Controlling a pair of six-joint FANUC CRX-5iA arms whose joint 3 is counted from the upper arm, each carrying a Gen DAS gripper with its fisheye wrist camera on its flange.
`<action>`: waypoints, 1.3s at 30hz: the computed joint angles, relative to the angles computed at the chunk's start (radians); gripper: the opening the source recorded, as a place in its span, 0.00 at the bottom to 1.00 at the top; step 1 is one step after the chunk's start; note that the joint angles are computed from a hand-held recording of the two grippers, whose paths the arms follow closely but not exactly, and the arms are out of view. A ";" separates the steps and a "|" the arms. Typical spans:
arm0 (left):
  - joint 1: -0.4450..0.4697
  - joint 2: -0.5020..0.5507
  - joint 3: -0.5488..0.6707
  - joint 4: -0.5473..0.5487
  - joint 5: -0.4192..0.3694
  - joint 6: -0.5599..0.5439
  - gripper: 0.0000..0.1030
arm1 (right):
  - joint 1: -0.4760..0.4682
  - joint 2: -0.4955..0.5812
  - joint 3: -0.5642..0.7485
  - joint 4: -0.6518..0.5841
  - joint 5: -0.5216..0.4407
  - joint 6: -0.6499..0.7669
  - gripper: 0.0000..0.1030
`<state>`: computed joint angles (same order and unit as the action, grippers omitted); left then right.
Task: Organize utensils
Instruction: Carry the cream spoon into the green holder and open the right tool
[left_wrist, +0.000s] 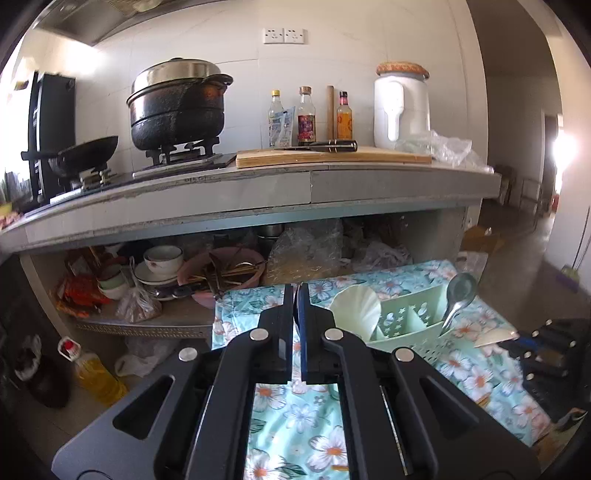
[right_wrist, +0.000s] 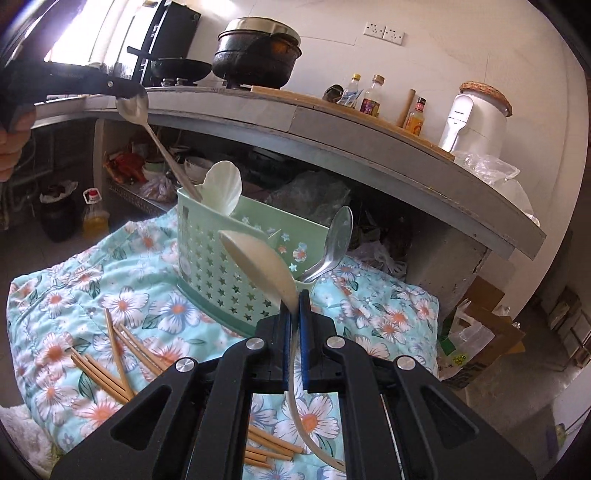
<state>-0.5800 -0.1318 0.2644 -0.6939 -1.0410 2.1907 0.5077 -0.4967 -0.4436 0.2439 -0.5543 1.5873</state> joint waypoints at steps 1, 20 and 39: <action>-0.006 0.025 0.028 -0.009 -0.023 -0.027 0.01 | -0.003 -0.002 0.003 -0.010 -0.003 0.005 0.04; 0.244 0.057 -0.088 0.559 0.224 -0.243 0.08 | -0.248 0.076 0.260 -0.626 -0.198 0.337 0.04; 0.237 -0.226 -0.419 0.551 0.361 0.012 0.23 | -0.557 0.368 0.613 -1.372 -0.344 0.543 0.04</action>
<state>-0.3434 -0.3576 -0.1550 -0.1430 -0.6796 2.2031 -0.0494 -0.1282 0.1696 -1.1279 -0.8981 2.1301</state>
